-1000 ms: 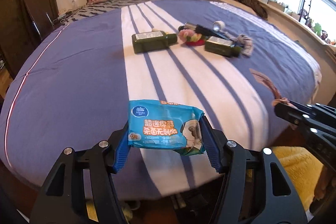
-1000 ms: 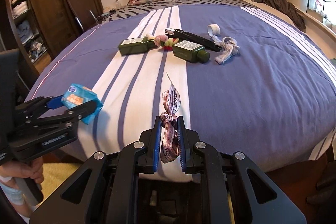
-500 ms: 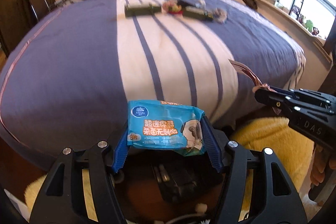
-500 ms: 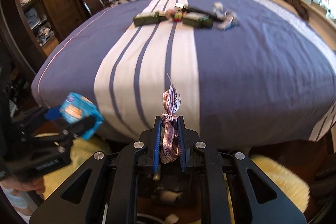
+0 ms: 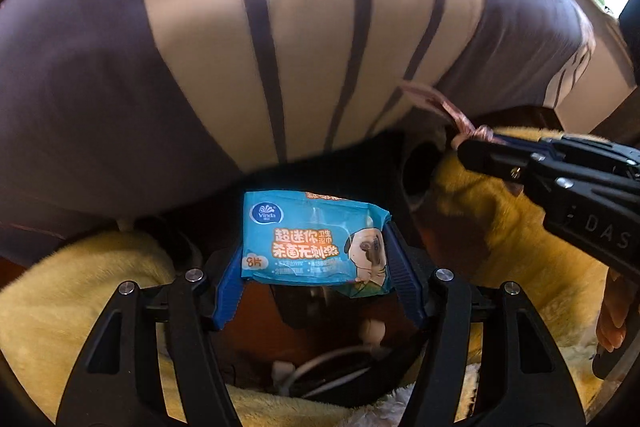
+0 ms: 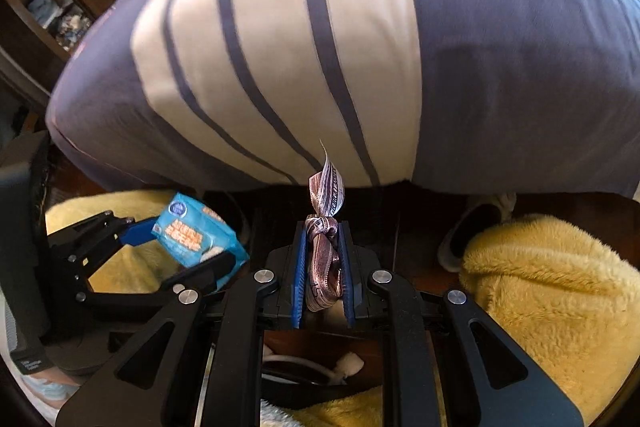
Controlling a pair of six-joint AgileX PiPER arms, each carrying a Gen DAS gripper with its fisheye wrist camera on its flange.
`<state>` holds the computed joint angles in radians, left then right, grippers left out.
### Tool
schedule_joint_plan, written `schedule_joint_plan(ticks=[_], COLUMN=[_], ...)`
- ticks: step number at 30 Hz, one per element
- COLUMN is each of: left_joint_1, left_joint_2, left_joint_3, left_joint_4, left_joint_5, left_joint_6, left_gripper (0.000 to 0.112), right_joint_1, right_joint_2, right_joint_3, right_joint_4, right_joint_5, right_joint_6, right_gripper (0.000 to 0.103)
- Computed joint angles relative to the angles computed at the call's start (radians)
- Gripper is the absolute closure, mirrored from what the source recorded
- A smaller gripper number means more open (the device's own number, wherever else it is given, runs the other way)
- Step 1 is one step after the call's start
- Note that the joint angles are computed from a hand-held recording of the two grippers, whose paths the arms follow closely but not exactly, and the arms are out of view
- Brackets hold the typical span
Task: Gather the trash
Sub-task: 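Lower both tools to the bin and open them to drop the items, then grasp the green bottle with the left tool while the right tool grasps the white cord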
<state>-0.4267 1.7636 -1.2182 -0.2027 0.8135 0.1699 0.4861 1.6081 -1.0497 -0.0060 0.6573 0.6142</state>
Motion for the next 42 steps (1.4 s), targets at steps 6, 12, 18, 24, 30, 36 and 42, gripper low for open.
schedule_joint_plan(ticks=[6,12,18,24,30,36,42], left_joint_1=[0.027,0.034,0.041,0.040,0.045,0.078,0.099], left_joint_2=[0.077,0.086,0.073,0.038,-0.005,-0.071,-0.092], left_joint_3=[0.003,0.017,0.030,0.030,0.019,-0.024,-0.177], left_joint_4=[-0.057,-0.082,-0.093,-0.073,-0.090,-0.102,-0.066], left_joint_5=[0.016,0.011,0.004,-0.004,0.014,0.037,0.070], left_joint_6=[0.050,0.072,0.079,0.071,0.084,0.092,0.081], left_gripper=[0.050,0.044,0.032,0.017,0.017,0.017,0.017], right_joint_1=[0.001,-0.028,-0.045,-0.026,-0.028,-0.043,-0.102], right_joint_2=[0.068,0.091,0.077,0.028,-0.034,-0.135,-0.173], right_joint_3=[0.024,0.021,0.021,0.005,-0.006,-0.015,-0.088], right_joint_4=[0.082,0.173,0.171,0.029,-0.062,-0.232,-0.353], right_joint_5=[-0.050,-0.062,-0.075,-0.053,-0.022,0.029,0.084], right_joint_6=[-0.060,-0.138,-0.123,0.006,0.085,0.214,0.249], right_gripper=[0.084,0.083,0.057,0.039,0.028,0.018,0.016])
